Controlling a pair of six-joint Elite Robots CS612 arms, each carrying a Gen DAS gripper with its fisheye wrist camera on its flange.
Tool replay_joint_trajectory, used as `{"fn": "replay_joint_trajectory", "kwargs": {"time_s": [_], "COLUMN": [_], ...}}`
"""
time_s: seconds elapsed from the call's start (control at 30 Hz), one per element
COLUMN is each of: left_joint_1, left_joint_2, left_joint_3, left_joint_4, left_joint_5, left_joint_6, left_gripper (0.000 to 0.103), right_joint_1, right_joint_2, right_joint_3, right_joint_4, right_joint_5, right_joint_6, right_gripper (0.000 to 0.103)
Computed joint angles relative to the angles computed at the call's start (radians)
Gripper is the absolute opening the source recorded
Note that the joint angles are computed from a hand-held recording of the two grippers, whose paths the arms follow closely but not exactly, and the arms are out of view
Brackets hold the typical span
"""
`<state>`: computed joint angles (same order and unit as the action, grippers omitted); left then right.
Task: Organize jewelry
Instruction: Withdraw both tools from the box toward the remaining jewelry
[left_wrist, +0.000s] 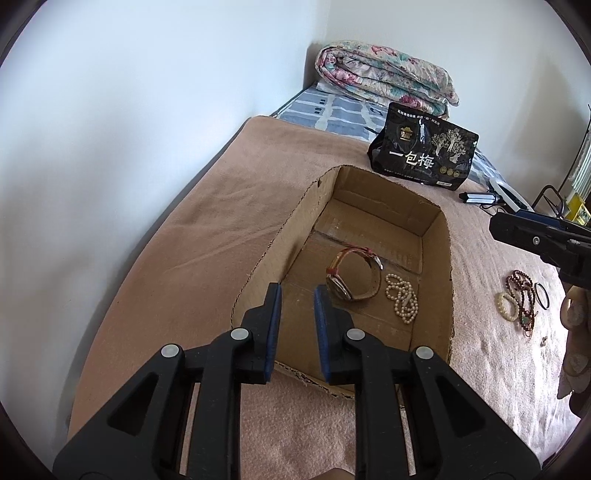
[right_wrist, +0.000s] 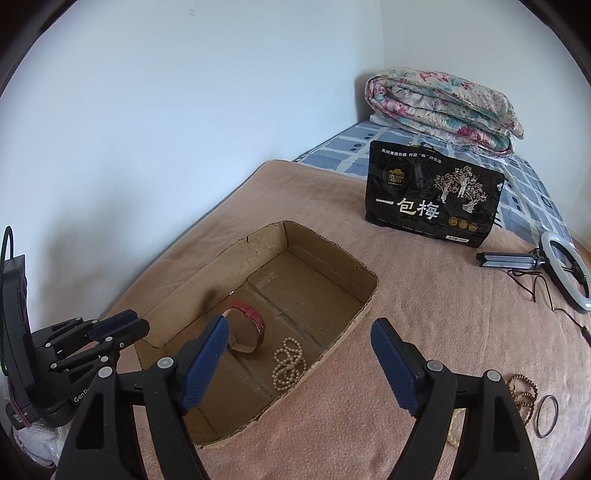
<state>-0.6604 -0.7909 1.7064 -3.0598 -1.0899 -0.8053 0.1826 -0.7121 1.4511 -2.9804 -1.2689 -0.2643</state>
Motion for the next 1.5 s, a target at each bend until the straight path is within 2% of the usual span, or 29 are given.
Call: {"fn": "replay_joint_trajectory", "kwargs": {"time_s": [0.23,0.3,0.33,0.37,0.5,0.63,0.87,1.0,1.2,1.5], "left_joint_1": [-0.021,-0.03,-0.035,-0.041,-0.06,-0.076,-0.096,-0.104,-0.115,-0.129], "left_joint_2": [-0.011,-0.013,-0.013,-0.012,-0.011,-0.006,0.026,0.05,0.087,0.136], "left_joint_3": [0.004,0.001,0.001,0.0,-0.014,-0.034,-0.096,-0.136,-0.197,-0.281], "left_joint_4": [-0.003,-0.008,-0.018,-0.027,-0.038,-0.051,-0.047,-0.037,-0.006,0.036], "left_joint_5": [0.022,0.028,0.034,0.042,0.052,0.043,-0.016,-0.058,-0.11,-0.163], "left_joint_6": [0.022,0.035,0.042,0.049,0.089,0.127,0.18,0.201,0.232,0.288], "left_gripper": [0.017,0.03,0.042,0.046,0.046,0.046,0.046,0.046,0.046,0.046], "right_joint_1": [-0.008,-0.013,-0.016,-0.02,-0.044,-0.079,-0.139,-0.182,-0.234,-0.27], "right_joint_2": [-0.028,-0.037,-0.041,-0.046,-0.065,-0.087,-0.113,-0.123,-0.124,-0.105], "right_joint_3": [0.059,0.078,0.089,0.097,0.134,0.166,0.217,0.238,0.254,0.243], "right_joint_4": [-0.106,-0.139,-0.155,-0.168,-0.217,-0.222,-0.248,-0.248,-0.242,-0.18], "right_joint_5": [-0.088,-0.111,-0.118,-0.122,-0.126,-0.1,-0.129,-0.106,-0.1,-0.134], "right_joint_6": [0.01,0.007,0.005,0.005,0.013,0.037,0.058,0.064,0.104,0.098], "right_gripper": [0.096,0.099,0.101,0.102,0.103,0.103,0.103,0.103,0.103,0.103]}}
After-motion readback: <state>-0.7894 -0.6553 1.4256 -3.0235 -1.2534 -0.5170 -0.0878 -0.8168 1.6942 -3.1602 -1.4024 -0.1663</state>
